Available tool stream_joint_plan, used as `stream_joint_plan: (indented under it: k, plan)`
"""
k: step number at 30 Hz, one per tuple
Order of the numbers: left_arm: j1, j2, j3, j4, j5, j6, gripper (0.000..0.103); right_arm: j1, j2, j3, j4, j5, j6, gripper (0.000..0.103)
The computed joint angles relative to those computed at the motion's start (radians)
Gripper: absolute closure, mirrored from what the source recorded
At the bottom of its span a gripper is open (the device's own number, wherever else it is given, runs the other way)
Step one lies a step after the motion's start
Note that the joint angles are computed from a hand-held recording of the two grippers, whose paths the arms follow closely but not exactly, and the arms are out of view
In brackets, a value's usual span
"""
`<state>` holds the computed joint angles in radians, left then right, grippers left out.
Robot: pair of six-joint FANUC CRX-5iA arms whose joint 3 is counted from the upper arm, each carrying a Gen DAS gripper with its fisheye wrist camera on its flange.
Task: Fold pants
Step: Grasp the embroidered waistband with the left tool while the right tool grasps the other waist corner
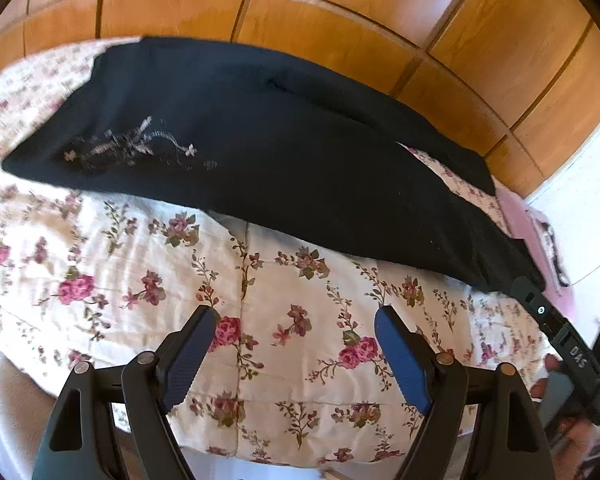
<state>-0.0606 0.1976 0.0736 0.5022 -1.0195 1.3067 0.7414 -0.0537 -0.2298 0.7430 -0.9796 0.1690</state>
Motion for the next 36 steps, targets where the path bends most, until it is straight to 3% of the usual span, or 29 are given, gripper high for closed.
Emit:
stream_joint_plan:
  k: [7,15,19,26,30,33,36]
  plan:
    - [0.077,0.022,-0.053,0.125,0.073,0.056,0.02,-0.087,-0.044,-0.052,-0.121,0.077,-0.016,0.0]
    - [0.11,0.069,-0.032,0.143,0.179,0.098,0.021,-0.177,-0.058,-0.095,-0.17,0.11,-0.067,0.002]
    - [0.107,0.069,-0.084,0.223,0.269,0.036,0.022,-0.212,-0.057,-0.105,-0.206,0.147,-0.087,0.006]
    - [0.098,0.083,-0.114,0.312,0.357,-0.048,0.023,-0.238,-0.037,-0.119,-0.163,0.203,-0.131,0.007]
    - [0.093,0.119,-0.065,0.258,0.375,0.001,0.023,-0.268,-0.043,-0.148,-0.135,0.29,-0.19,0.012]
    - [0.088,0.147,-0.013,0.196,0.383,0.04,0.025,-0.291,-0.047,-0.167,-0.118,0.34,-0.224,0.024]
    - [0.085,0.179,0.057,0.093,0.354,0.123,0.037,-0.311,-0.041,-0.169,-0.122,0.358,-0.224,0.038]
